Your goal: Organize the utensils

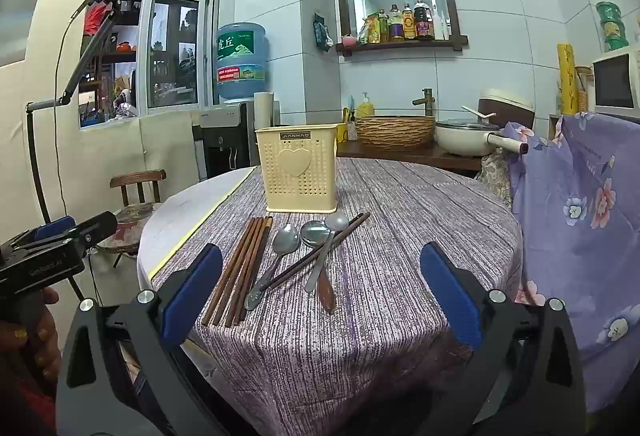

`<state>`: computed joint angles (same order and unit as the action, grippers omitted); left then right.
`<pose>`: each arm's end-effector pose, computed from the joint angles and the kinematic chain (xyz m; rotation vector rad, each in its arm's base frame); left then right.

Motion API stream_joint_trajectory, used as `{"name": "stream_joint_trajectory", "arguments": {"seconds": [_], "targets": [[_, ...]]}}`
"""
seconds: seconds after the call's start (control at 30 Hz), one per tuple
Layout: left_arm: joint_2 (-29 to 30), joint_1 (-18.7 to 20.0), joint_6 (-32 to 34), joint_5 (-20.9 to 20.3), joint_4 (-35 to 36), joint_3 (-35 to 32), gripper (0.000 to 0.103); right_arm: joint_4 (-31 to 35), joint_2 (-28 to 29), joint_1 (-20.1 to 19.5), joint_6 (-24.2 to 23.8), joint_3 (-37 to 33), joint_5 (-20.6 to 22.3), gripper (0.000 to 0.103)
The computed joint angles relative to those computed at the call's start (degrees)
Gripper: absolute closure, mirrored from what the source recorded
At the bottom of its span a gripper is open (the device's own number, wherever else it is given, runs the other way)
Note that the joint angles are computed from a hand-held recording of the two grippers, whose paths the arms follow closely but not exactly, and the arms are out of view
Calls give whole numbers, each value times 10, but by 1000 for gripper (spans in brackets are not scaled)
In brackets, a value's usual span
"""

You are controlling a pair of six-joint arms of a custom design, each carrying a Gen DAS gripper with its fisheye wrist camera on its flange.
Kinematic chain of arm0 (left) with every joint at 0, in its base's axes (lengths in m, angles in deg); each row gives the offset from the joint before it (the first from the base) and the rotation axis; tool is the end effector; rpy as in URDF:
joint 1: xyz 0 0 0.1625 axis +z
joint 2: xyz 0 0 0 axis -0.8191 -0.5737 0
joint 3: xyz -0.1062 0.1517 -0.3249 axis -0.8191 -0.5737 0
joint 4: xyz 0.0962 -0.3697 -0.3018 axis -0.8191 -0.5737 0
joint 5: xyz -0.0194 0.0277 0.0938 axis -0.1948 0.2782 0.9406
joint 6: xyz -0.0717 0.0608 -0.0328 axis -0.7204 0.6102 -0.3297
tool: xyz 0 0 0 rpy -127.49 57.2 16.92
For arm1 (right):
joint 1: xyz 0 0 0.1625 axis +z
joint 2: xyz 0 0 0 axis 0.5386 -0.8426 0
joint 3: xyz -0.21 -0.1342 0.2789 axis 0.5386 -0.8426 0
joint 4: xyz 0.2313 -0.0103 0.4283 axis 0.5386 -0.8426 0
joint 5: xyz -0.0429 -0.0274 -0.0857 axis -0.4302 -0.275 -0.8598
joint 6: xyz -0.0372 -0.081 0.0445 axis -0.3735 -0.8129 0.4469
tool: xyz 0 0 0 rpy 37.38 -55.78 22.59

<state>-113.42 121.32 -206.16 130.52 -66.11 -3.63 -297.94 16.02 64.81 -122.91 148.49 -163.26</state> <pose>-0.1079 -0.7225 0.1612 0.5190 2.0355 -1.4700 0.2057 -0.7137 0.0689 0.6978 -2.0563 1.5085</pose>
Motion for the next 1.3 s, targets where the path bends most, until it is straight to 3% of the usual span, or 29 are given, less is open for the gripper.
{"name": "stream_joint_trajectory", "arguments": {"seconds": [1.3], "targets": [[-2, 1, 3, -3, -7, 4, 5, 11, -1, 0, 10, -1, -4, 5]]}}
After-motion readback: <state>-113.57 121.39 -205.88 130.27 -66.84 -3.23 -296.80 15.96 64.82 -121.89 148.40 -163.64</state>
